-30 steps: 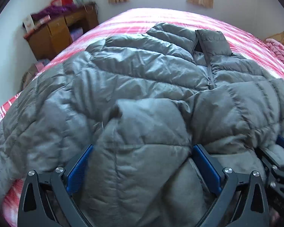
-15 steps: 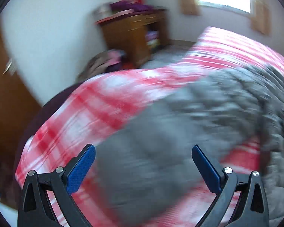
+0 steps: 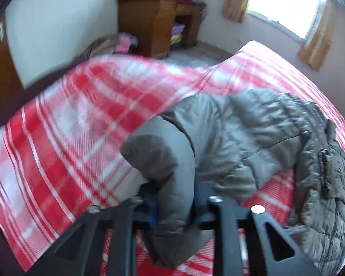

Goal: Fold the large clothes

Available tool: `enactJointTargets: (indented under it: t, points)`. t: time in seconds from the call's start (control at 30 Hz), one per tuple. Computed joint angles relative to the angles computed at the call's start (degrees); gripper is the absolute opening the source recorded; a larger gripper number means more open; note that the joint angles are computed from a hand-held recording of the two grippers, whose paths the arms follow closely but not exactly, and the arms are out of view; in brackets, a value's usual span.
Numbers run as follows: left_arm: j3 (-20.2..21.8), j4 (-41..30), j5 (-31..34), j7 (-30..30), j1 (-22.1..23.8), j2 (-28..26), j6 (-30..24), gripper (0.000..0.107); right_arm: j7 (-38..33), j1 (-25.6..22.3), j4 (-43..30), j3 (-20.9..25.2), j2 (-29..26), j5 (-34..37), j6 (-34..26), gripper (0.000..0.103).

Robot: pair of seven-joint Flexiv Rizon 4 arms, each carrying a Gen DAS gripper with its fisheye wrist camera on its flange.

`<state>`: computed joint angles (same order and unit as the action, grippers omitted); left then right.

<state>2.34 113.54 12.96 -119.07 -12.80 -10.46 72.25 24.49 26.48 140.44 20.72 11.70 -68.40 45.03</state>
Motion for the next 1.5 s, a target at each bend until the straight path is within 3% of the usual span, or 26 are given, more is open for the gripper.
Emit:
enactJointTargets:
  t: [0.1, 0.27, 0.37, 0.57, 0.67, 0.7, 0.77, 0.8, 0.83, 0.9, 1.17, 1.27, 1.37, 1.5]
  points:
    - [1.0, -5.1, 9.4, -5.3, -3.5, 2.0, -1.2, 0.018, -0.5, 0.2, 0.2, 0.6, 0.2, 1.4, -2.3, 0.1]
    - [-2.8, -13.8, 14.4, -6.0, -6.4, 1.4, -1.8, 0.017, 2.4, -0.6, 1.6, 0.1, 1.5, 1.8, -2.2, 0.1]
    - [-5.6, -21.2, 14.2, -3.3, -9.8, -2.8, -2.7, 0.017, 3.5, -1.0, 2.0, 0.1, 2.2, 1.0, -1.8, 0.1]
    - [-7.4, -33.4, 13.5, 2.6, -18.5, -12.4, -4.4, 0.017, 3.5, -1.4, 3.4, 0.8, 4.4, 1.3, -2.5, 0.1]
    - [-6.0, -38.6, 14.3, 4.2, -23.6, -17.3, -6.0, 0.017, 3.5, -1.9, 4.9, 0.8, 6.3, 2.7, -2.1, 0.1]
    - [-4.8, -40.6, 15.1, 4.1, -25.6, -18.9, -7.1, 0.02, 3.4, -2.1, 5.3, 0.8, 6.7, 3.0, -1.8, 0.1]
    - [-3.3, -43.1, 14.7, 5.3, -28.0, -21.1, -9.7, 0.039, 3.0, -2.6, 6.2, 0.8, 7.5, 4.2, -1.5, 0.1]
    - [-1.9, -44.6, 15.2, 5.2, -29.7, -22.2, -12.1, 0.061, 2.8, -2.8, 6.5, 0.8, 7.7, 4.5, -1.2, 0.1]
    - [-0.5, -44.7, 16.0, 4.0, -30.9, -22.5, -12.3, 0.076, 2.5, -3.1, 6.9, 0.6, 8.0, 5.0, -0.7, 0.1]
    - [0.4, -42.4, 16.6, 2.8, -30.8, -21.9, -8.7, 0.079, 1.4, -3.5, 7.3, 0.4, 8.3, 6.0, 0.3, 0.1]
    - [4.9, -35.4, 18.6, -4.2, -28.3, -18.6, -7.5, 0.083, -2.7, -5.5, 4.4, -1.3, 5.4, 3.8, 4.5, 0.1]
    - [6.6, -33.9, 20.9, -8.3, -27.4, -18.8, -9.1, 0.084, -3.6, -6.9, 2.1, -3.7, 2.6, 0.4, 11.1, 0.1]
    - [7.6, -33.5, 21.9, -12.3, -26.0, -19.8, -14.3, 0.084, -5.0, -8.6, -1.9, -6.4, -2.8, -2.9, 19.0, 0.1]
    - [6.1, -32.2, 21.2, -14.9, -22.8, -20.9, -17.5, 0.084, -5.2, -9.5, -7.4, -8.8, -10.0, -4.0, 23.7, 0.097]
